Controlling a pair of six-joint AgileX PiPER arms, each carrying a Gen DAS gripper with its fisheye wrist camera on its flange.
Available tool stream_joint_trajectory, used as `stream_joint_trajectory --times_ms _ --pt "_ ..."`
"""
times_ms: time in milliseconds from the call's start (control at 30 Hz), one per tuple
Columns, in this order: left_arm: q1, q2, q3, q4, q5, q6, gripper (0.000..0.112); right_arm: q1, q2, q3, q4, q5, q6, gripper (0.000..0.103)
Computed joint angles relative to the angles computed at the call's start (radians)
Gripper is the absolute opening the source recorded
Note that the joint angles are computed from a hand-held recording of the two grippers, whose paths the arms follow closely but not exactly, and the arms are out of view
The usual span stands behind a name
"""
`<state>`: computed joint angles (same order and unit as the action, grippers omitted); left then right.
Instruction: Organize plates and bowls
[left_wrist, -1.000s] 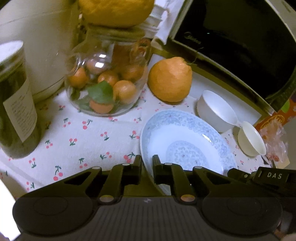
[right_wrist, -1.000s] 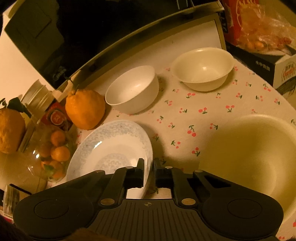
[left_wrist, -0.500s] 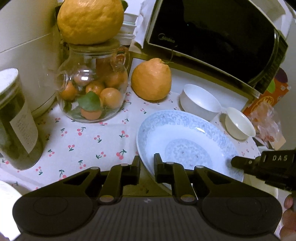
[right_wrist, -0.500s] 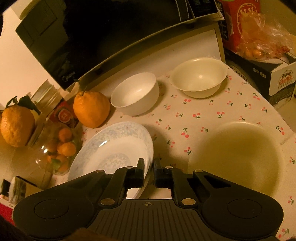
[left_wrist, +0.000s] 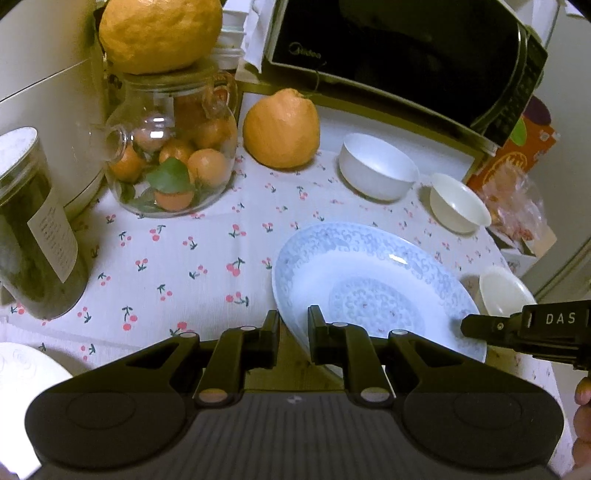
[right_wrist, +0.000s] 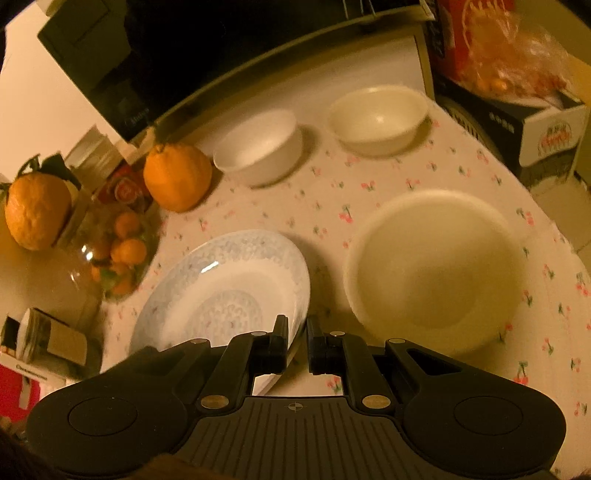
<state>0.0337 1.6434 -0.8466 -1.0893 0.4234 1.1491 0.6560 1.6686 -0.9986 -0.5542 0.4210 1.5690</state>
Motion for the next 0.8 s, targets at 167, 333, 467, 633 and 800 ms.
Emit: stream_joint_trajectory --times_ms 167,333,467,633,800 --pt "-0.015 -0.004 0.013 0.031 -0.014 0.009 0.013 0.008 -0.013 0.013 0.021 0.014 -0.003 0.011" --pt "-0.033 0.005 0.009 0.113 -0.031 -0.051 0.013 0.005 -0.006 -0.004 0.117 0.039 -0.094 0.011" --pt "-0.037 0.016 -0.003 0.176 -0.025 -0.118 0.013 -0.005 0.006 -0.003 0.171 0.034 -0.138 0.012" --pt "-0.040 0.018 -0.003 0.192 -0.031 -0.127 0.013 -0.004 0.010 -0.009 0.175 0.036 -0.149 0.013" --pt "-0.044 0.021 -0.015 0.232 -0.017 -0.188 0.014 -0.021 0.005 -0.004 0.226 0.021 -0.205 0.014"
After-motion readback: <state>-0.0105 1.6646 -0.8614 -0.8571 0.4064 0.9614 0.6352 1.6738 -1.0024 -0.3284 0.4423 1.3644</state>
